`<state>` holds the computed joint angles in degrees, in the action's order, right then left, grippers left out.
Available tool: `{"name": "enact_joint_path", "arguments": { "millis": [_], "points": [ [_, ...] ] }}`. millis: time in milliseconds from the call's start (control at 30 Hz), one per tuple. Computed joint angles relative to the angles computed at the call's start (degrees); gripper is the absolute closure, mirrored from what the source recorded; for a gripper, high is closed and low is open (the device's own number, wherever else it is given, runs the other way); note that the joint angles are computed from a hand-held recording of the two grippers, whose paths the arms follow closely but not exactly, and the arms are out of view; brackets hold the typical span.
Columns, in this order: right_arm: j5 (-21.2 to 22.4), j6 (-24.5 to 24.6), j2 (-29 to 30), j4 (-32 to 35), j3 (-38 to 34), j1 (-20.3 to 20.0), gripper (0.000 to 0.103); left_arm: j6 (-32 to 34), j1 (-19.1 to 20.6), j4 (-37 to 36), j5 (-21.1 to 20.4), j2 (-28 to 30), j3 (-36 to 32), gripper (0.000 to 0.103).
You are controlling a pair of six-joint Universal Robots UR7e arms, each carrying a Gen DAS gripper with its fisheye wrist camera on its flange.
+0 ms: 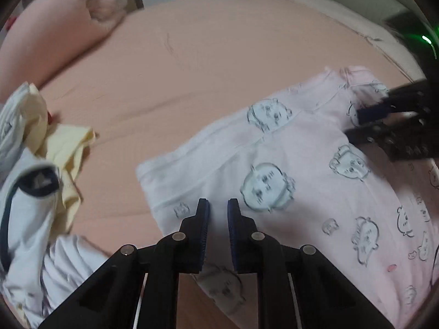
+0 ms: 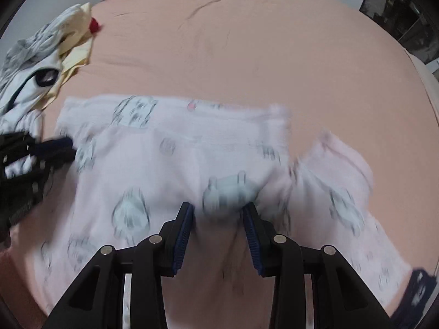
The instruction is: Fold clothes
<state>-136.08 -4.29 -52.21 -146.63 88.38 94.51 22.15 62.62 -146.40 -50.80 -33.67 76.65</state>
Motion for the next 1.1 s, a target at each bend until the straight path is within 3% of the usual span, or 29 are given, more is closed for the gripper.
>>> {"name": "enact_joint_path", "arguments": {
  "millis": [67,167,200,233,300,367,433,500,533,600,633,700,800,900,1033,1100],
  "points": [
    [0.19,-1.7,1.86,-2.06,-2.82,-0.28,0.066,0.57,0.07,-1.43,3.33,1.26,-1.89,0.089],
    [1.02,-0.32,3.5,-3.38,-6.41,-0.95,0.066,-1.34,-0.14,-2.07,8.9,2.8,-4.93,0.089],
    [1.97,0.08,3.37,-4.52,-6.6,-1.17,0.066,-0.88,0.13,-2.95,9.01,2.92,-5.59,0.089],
    [2.93,0.52,3.24,-5.63,-6.81,-1.4,0.066,-2.55,0.17,-1.43,6.72,1.88,-5.38,0.089],
    [4.43,0.47,1.99,-7.77,-5.56,-1.31,0.066,-6.3,0.85,3.44,-3.19,-1.15,-4.99,0.089],
    [5.37,-1.8,0.78,-11.05,-3.47,-0.85,0.066,-3.84,0.66,5.47,-8.08,-2.59,-3.56,0.089],
    [4.98,-1.96,2.11,-4.81,-5.89,-1.33,0.065,-1.81,0.18,9.43,-5.31,-1.06,-4.4,0.089],
    [3.49,-1.31,4.6,-0.48,-9.47,-1.9,0.065,3.32,-0.16,7.16,3.98,1.91,-5.47,0.089],
    [2.91,-2.21,5.61,-1.92,-10.63,-1.72,0.065,3.52,-0.06,5.35,6.24,2.15,-5.68,0.089],
    [2.28,-3.77,6.73,-4.86,-11.77,-1.12,0.065,-3.02,0.0,5.85,9.82,1.81,-7.2,0.089],
    [2.54,-3.51,5.98,-5.34,-10.94,-0.42,0.065,-4.97,0.04,5.89,9.73,0.9,-6.95,0.089],
    [3.01,-2.99,4.53,-6.22,-9.42,1.01,0.065,-4.36,0.05,5.6,3.67,-2.48,-4.04,0.089],
    [3.38,-1.65,1.84,-7.29,-6.05,3.1,0.065,-1.32,-1.51,5.31,-1.01,-7.04,3.0,0.089],
    [3.16,2.54,-4.2,-7.08,3.2,4.32,0.065,-0.66,-3.09,8.78,-7.11,-12.07,10.26,0.089],
    [3.87,9.63,-12.37,-6.58,15.13,3.9,0.065,0.26,-5.19,10.63,-16.43,-14.63,16.43,0.089],
    [4.11,13.25,-15.59,-6.19,20.36,3.79,0.065,0.72,-5.84,12.46,-17.96,-13.83,16.98,0.088]
  ]
}}
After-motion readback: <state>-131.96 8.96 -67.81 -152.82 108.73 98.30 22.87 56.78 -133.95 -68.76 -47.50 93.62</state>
